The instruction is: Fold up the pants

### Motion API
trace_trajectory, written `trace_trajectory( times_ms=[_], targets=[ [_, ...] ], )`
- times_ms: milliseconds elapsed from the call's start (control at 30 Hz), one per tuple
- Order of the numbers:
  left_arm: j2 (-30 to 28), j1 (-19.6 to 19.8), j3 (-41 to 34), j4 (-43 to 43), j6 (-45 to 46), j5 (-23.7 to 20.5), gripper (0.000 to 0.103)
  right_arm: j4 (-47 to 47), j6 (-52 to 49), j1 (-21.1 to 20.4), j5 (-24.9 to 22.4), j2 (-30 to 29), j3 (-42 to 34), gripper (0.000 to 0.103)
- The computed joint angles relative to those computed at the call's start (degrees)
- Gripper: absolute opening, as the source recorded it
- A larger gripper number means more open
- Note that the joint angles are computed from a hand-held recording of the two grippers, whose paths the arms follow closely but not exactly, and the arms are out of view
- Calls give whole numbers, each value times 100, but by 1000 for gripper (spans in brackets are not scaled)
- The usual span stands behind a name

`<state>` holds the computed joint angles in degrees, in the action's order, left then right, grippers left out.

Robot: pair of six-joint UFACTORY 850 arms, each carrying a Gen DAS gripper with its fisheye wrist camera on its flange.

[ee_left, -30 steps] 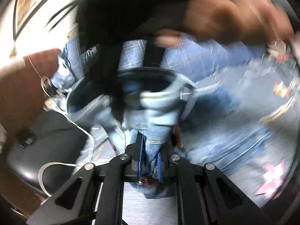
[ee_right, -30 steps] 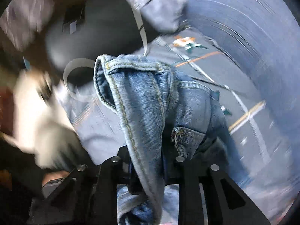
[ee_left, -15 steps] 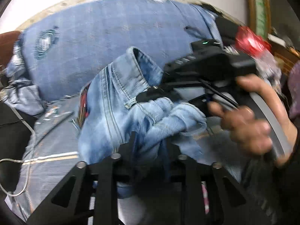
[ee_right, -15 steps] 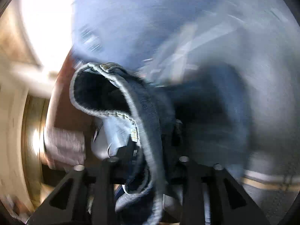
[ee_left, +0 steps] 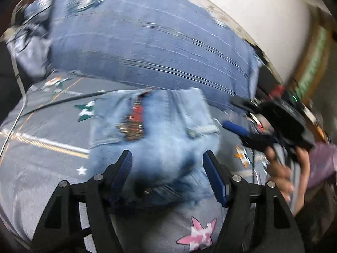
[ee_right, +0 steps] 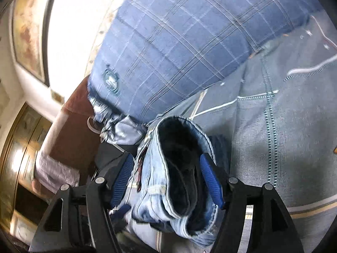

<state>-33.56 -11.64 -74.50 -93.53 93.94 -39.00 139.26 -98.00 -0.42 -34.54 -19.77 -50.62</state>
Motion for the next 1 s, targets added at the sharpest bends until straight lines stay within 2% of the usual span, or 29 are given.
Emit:
trace_trajectory(
  times_ms=[100,133,167,200,267,333,367,433,533,600,633,700,800,833,900,933,967,1000],
  targets=[
    [-106,-56,-120,264,-532,263,71,-904,727,37,-16,-252,-241,67],
    [-158,-79,-181,409,-712,316,71,-995,821,103,10,-308,-275,61],
    [-186,-98,-212,507,-836,359,71,-1327,1062,153,70,-392,-372,33],
    [-176,-112,-185,507,-854,379,71,-1794,1376,247,291,-507,-550,10],
    [-169,-87,-186,564,-896,242,71,-2010,1536,358,684,-500,-626,7],
    [-158,-8,-158,539,-886,-64,71,-1597,1136,313,370,-170,-294,7],
    [-155,13,-161,571,-910,-150,72,-1501,1041,306,328,0,-150,7],
    [-167,2,-201,781,-1095,-125,72,-1914,1537,366,777,134,-97,7],
    [-339,-132,-422,1540,-1828,268,72,-3514,3336,487,1545,-444,-398,10],
    [-370,-266,-447,1948,-2070,670,72,-4258,4127,449,1407,-674,-556,12],
    [-299,-309,-350,1800,-1835,868,72,-4362,4164,444,1399,-562,-551,13],
    [-177,-340,-198,1504,-1399,1007,72,-3865,3516,483,1465,-373,-465,16],
    [-165,-295,-164,1378,-1333,965,72,-3528,3004,536,1554,-223,-340,18],
    [-170,-267,-171,1328,-1353,911,72,-3176,2688,540,1526,-169,-269,22],
    [-133,-219,-129,997,-1211,955,72,-2368,1895,542,1438,-4,-117,41],
    [-71,-239,-45,714,-955,1144,73,-1790,1296,553,1426,128,23,56],
    [-32,-255,2,470,-717,1331,73,-1202,696,586,1435,214,107,65],
    [10,-253,54,210,-483,1455,73,-616,96,626,1452,314,177,66]
  ],
)
